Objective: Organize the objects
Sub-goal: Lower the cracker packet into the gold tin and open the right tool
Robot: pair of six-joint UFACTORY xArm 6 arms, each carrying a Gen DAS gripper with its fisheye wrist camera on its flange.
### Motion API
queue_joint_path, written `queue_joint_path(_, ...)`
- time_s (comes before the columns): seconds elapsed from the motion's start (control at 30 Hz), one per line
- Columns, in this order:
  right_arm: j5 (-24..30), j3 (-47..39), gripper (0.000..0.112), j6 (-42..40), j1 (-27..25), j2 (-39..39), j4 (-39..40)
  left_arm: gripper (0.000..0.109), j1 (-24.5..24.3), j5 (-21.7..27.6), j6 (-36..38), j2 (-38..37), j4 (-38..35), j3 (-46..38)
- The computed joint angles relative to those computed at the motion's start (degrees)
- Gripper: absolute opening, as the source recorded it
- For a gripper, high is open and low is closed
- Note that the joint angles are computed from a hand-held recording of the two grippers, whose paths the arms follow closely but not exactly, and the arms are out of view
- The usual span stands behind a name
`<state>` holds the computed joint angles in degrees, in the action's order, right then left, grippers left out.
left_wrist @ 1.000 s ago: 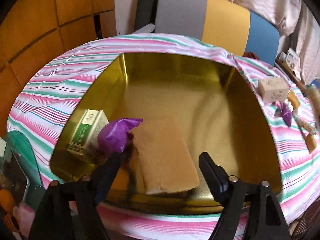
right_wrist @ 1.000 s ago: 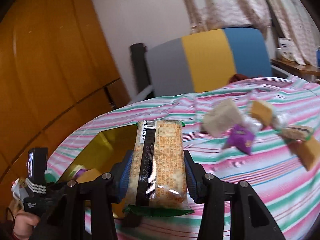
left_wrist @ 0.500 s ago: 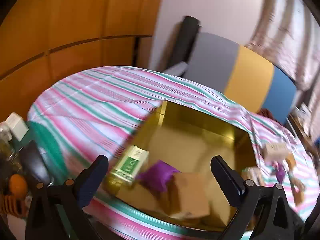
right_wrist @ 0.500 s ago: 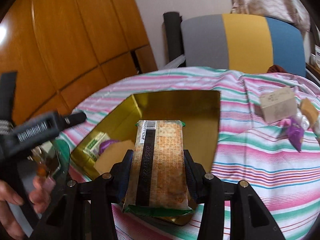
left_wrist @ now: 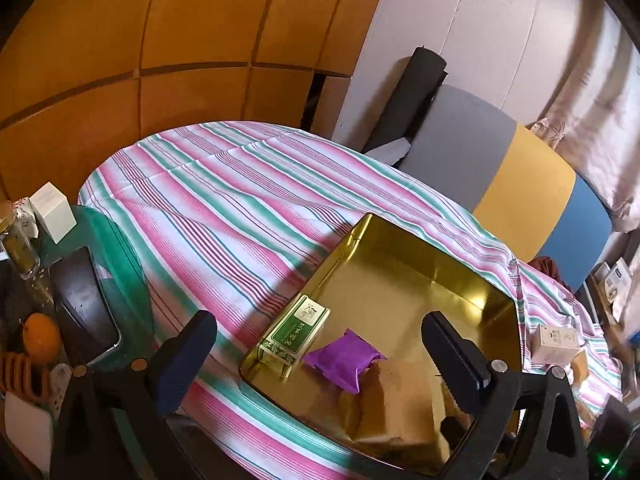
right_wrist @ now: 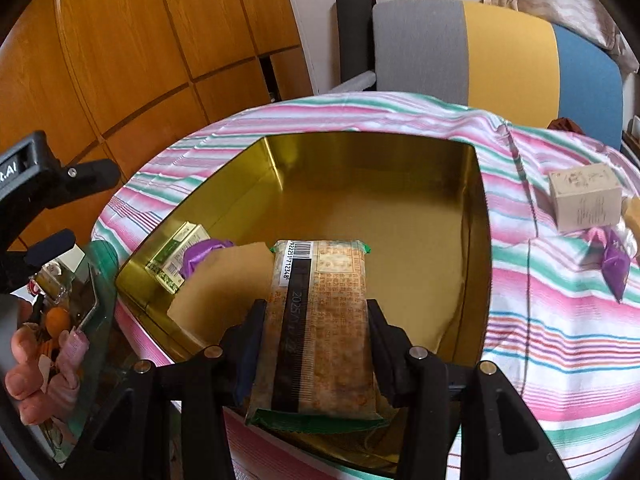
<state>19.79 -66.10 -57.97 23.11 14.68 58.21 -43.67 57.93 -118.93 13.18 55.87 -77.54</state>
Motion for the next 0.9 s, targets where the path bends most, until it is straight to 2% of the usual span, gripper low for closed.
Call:
queue_joint_path(0.13, -0.4, 0.5, 0.048, 0.5, 0.1, -0.6, 0.0, 0.103, 0.2, -0.9, 0.5, 0.3, -0.4, -0.2)
queue_joint_path(0.47, 1.1, 2.1, 0.048, -5.6, -0.8, -3.2, 7.5, 0.103, -0.2, -2.4, 2.0, 1.9, -0.6, -1.9)
queue_joint_path(0.9, 1.2, 3.2, 0.048, -7.8, -2.7, -5.0, 12.1, 0.103, -0.2, -5.9, 4.3, 4.5, -2.7, -4.3)
